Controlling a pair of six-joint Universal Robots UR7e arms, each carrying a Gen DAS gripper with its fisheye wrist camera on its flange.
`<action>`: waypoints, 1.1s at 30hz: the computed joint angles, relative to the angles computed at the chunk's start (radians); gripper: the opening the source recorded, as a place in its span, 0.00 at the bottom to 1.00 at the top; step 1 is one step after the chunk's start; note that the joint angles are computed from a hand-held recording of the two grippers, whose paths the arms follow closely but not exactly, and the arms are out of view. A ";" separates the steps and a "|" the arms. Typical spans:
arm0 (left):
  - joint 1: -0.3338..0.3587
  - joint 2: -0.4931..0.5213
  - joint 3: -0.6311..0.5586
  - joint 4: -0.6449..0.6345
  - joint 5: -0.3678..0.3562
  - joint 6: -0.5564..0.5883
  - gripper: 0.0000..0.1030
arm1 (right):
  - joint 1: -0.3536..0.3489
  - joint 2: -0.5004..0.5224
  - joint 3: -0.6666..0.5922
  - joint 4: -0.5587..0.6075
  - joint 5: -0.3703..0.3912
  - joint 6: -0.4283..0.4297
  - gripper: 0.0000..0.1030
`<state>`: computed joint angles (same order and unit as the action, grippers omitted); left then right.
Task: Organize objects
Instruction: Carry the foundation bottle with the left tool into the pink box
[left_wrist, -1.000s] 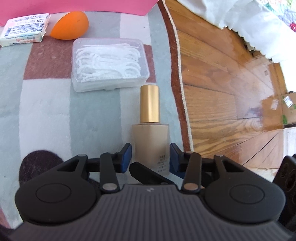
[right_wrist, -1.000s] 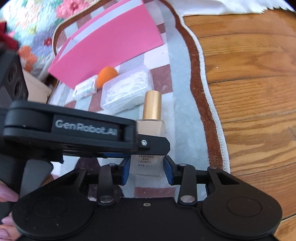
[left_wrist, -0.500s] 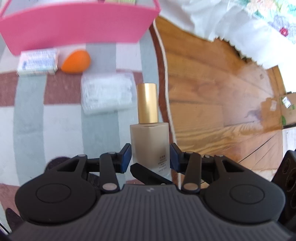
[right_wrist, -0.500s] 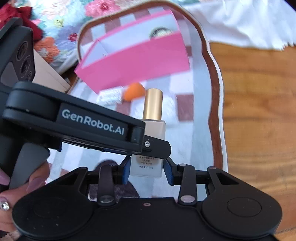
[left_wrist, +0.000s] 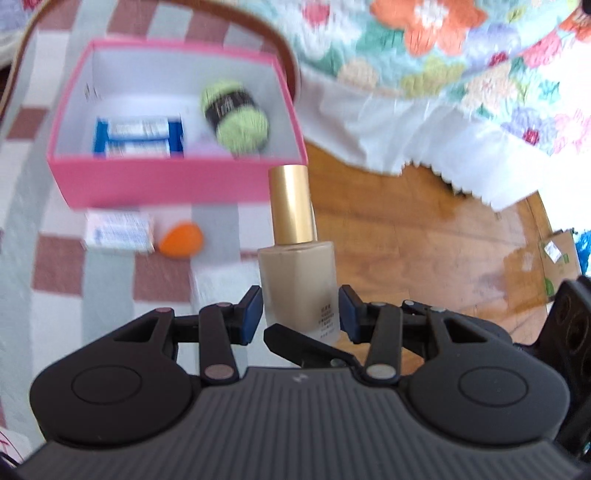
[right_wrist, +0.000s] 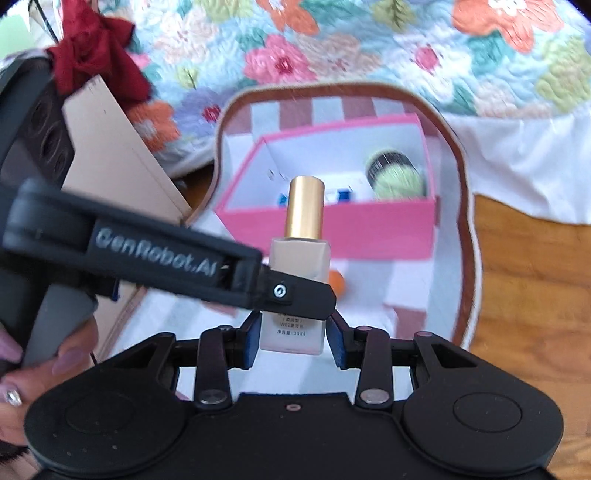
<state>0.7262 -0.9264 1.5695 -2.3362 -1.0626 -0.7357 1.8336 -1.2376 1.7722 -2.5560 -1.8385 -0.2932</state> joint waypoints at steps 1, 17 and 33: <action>0.001 0.001 -0.015 0.008 0.012 0.009 0.42 | 0.004 0.013 -0.027 0.017 0.007 0.004 0.42; 0.124 0.145 -0.351 0.091 0.144 0.166 0.42 | 0.033 0.390 -0.568 0.249 -0.030 0.084 0.39; 0.266 0.211 -0.353 -0.043 0.014 0.151 0.42 | -0.046 0.515 -0.606 0.161 -0.013 0.104 0.39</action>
